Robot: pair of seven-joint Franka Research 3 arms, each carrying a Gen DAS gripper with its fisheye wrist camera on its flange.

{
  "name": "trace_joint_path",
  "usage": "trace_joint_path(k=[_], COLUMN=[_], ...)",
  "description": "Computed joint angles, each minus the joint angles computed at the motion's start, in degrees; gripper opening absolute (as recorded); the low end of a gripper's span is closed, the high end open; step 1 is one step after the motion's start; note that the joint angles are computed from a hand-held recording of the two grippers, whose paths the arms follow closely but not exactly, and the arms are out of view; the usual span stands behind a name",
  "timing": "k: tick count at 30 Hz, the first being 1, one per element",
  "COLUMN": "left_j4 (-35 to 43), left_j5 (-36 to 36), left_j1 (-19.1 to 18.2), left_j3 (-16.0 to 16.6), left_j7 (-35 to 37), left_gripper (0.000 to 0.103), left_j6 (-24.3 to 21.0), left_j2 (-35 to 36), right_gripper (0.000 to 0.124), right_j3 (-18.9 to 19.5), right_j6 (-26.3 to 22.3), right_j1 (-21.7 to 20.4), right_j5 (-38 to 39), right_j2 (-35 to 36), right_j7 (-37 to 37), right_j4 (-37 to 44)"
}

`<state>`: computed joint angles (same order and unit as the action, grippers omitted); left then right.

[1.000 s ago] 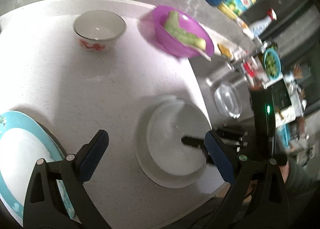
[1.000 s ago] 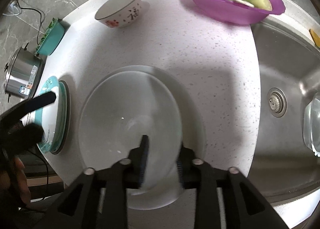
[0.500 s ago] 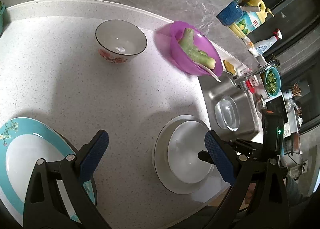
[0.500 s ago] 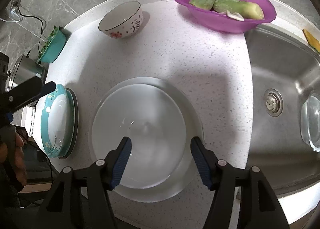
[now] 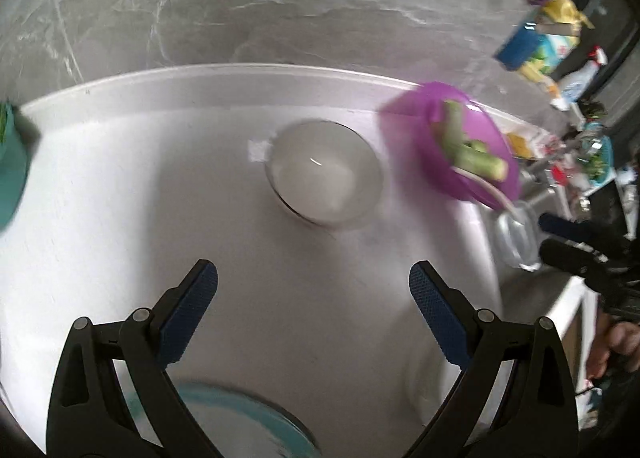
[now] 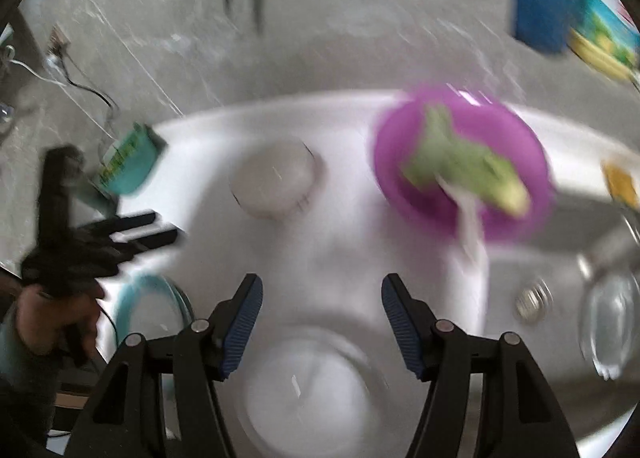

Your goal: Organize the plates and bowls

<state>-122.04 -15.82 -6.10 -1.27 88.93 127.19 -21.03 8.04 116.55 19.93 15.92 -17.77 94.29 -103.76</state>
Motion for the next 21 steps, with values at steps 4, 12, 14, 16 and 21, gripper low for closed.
trace_joint_path(k=[4,12,14,16,21], left_j4=[5.4,13.0,14.6,15.7,18.1], left_j5=[1.0,2.3,2.4,1.3,-1.9], left_j1=[1.4,4.7,5.2,5.9,7.5], left_j3=[0.1,-2.8,-3.4,-3.8,-4.8], left_j7=[0.8,0.0,0.6,1.6,3.1], left_gripper=[0.097,0.095,0.093,0.08,0.066], left_j6=[-0.8,-2.1,-2.4,-2.9,-3.8], left_j2=[7.7,18.6,20.8,22.4,26.1], right_gripper=[0.065,0.064,0.064,0.064,0.062], right_j3=[1.9,0.2,-0.3,-0.7,-1.2], right_j6=[-1.1,-6.2,-7.3,-8.2,-8.6], right_j1=[1.2,4.9,5.4,5.5,4.9], right_j5=[-4.4,-8.0,-7.6,-6.5,-3.3], right_j2=[12.1,26.8,28.6,30.4,32.8], right_j7=[2.3,6.7,6.8,6.9,7.3], right_j4=[10.5,24.3,25.8,27.1,28.0])
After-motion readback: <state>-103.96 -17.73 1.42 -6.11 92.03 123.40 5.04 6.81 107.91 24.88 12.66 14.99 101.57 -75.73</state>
